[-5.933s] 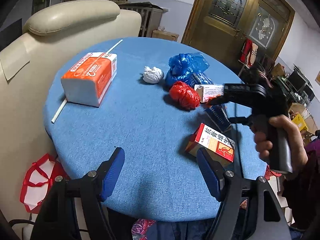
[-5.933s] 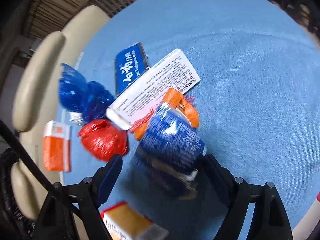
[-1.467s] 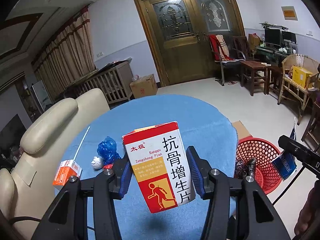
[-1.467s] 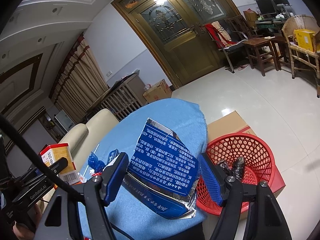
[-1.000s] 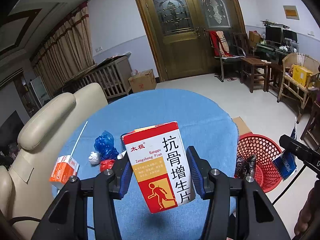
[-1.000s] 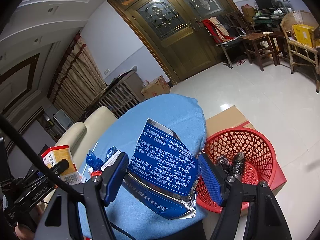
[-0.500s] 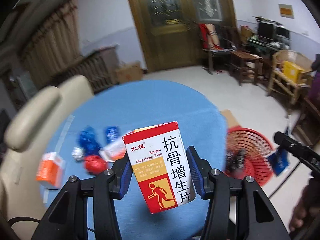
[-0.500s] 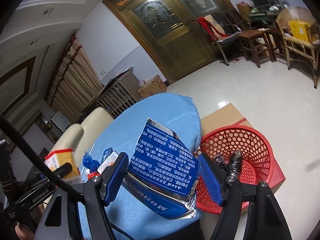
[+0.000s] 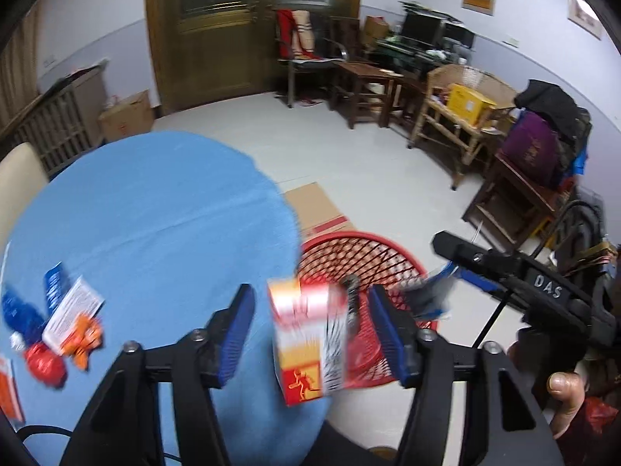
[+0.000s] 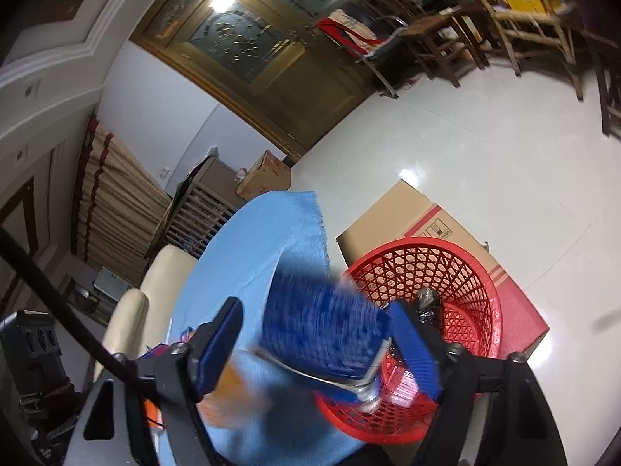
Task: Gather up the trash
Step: 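Release the blue packet into the red basket with the right tool while the left drops the box, then return both tools to the table and reach toward the blue bag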
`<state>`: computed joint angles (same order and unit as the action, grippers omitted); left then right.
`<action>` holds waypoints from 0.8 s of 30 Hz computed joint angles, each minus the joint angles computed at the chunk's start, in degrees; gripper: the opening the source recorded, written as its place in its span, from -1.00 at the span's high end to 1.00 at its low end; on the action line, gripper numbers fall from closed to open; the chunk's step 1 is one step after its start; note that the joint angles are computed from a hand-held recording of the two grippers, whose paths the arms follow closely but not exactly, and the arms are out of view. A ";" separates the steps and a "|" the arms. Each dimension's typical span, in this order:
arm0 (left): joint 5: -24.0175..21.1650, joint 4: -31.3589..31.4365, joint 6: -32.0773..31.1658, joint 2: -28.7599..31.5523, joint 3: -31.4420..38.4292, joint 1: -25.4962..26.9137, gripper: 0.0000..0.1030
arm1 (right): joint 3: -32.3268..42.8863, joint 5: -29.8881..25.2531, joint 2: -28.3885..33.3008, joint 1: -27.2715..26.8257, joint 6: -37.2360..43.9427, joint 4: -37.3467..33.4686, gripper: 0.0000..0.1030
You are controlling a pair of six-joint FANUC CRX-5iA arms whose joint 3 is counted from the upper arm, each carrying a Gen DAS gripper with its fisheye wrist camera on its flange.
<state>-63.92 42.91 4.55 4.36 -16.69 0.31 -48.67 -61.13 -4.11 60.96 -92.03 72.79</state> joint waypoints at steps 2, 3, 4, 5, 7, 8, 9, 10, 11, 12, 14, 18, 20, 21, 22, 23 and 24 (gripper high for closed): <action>-0.65 0.16 -0.24 0.33 0.03 -1.03 -0.34 | -0.96 0.06 -0.64 -0.04 -1.80 -0.58 -0.63; -0.36 -0.02 -0.28 0.17 -0.08 -1.28 -0.34 | -1.27 -0.34 -0.81 0.33 -2.50 -1.23 -0.63; 0.04 0.02 -0.55 -0.18 -0.46 -1.14 -0.34 | -1.39 -0.76 -0.83 0.72 -2.75 -1.75 -0.63; 0.29 0.52 -1.38 -0.46 -1.11 -0.73 -0.34 | -1.43 -1.42 -0.76 1.29 -2.83 -2.24 -0.63; 0.99 0.45 -2.41 -0.73 -1.75 0.50 -0.34 | -1.32 -2.44 -0.42 2.29 -2.39 -2.88 -0.63; 1.31 0.24 -2.78 -0.80 -1.93 1.23 -0.35 | -1.18 -2.46 -0.29 2.48 -2.19 -3.22 -0.63; 1.70 -0.12 -3.17 -0.69 -2.01 2.26 -0.35 | -1.22 -2.15 -0.25 2.42 -2.41 -3.07 -0.63; 2.28 -0.56 -3.42 -0.63 -2.18 3.57 -0.35 | -1.31 -1.48 -0.15 2.05 -2.92 -2.34 -0.63; 2.60 -0.71 -3.76 -0.51 -2.27 4.69 -0.35 | -1.46 -0.54 -0.02 1.50 -3.55 -1.23 -0.63; 3.23 -0.84 -4.09 -0.31 -2.30 6.14 -0.35 | -1.08 0.29 0.36 0.90 -3.28 -0.48 -0.63; 4.86 -0.27 -4.88 0.22 -2.38 8.94 -0.35 | 0.86 1.95 1.63 -0.45 -0.19 0.08 -0.63; 10.09 2.65 -6.18 1.70 -2.30 15.20 -0.35 | 5.10 7.21 4.24 -4.26 6.22 2.47 -0.63; 13.16 4.42 -6.33 2.86 -1.73 17.83 -0.35 | 8.53 10.08 6.32 -6.20 11.02 2.64 -0.63; 14.38 5.01 -6.14 3.52 -1.18 18.93 -0.35 | 9.86 11.10 7.22 -6.81 12.69 2.69 -0.63; 15.05 5.43 -5.92 4.26 -0.45 20.07 -0.35 | 11.76 12.66 8.48 -7.81 14.95 2.89 -0.63; 15.70 6.06 -5.42 5.22 0.46 21.29 -0.35 | 13.71 14.15 9.80 -8.71 17.26 2.94 -0.63; 15.97 6.72 -4.48 6.39 1.68 22.51 -0.35 | 15.26 15.29 10.92 -9.34 19.12 2.86 -0.63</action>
